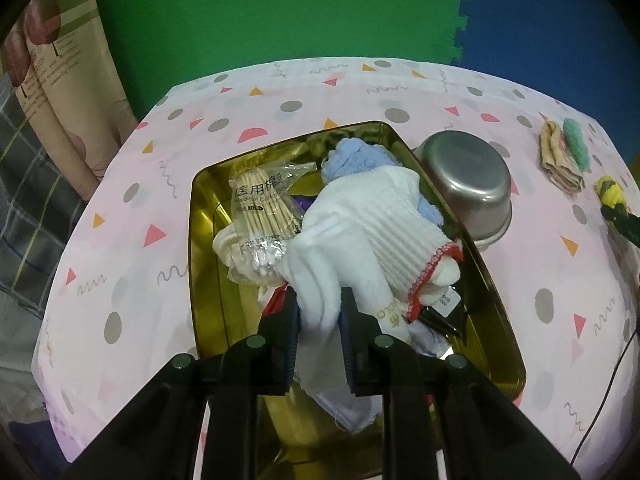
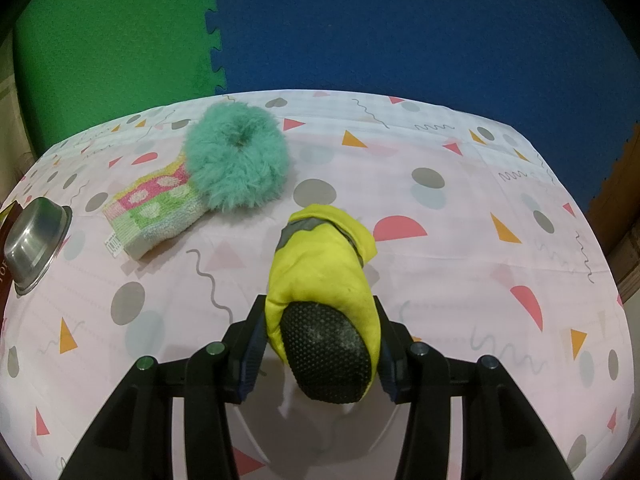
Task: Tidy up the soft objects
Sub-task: 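Open the left tool to release the white sock into the tin, then carry the yellow-and-black mesh item with the right tool toward the tin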
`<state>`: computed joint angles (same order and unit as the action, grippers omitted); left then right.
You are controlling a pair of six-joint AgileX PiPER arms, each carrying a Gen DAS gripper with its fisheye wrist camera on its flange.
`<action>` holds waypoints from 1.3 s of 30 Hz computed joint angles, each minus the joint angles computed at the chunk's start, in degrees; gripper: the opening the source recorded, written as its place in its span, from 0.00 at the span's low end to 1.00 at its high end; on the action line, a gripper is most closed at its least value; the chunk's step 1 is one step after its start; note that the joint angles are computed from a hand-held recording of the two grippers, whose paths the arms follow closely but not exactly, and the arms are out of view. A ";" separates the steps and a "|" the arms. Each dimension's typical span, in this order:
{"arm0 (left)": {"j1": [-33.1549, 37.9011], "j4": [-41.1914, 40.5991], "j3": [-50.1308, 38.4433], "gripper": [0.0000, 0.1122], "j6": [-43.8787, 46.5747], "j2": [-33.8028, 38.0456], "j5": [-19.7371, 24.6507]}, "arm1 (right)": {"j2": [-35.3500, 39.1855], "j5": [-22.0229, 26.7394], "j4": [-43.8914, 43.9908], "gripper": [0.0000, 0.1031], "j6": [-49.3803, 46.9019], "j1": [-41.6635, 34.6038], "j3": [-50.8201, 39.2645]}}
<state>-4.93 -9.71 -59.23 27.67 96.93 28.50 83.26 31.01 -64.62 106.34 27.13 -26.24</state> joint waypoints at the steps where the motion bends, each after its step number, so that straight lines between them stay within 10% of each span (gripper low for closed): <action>1: -0.11 0.15 -0.37 0.17 -0.39 0.31 0.04 | -0.18 -0.19 -0.18 0.47 -0.03 -0.27 0.23; 18: 2.18 3.64 -1.24 0.73 -5.30 -0.26 0.25 | -0.01 0.13 0.13 0.47 -0.33 -0.07 -0.02; 39: 2.10 -5.70 4.56 0.74 -0.89 -11.57 -2.05 | 0.29 0.42 0.57 0.47 -0.66 0.19 -0.42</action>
<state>-2.83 -15.41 -54.66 26.78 85.36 26.45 83.56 31.43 -64.04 105.68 27.33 -26.66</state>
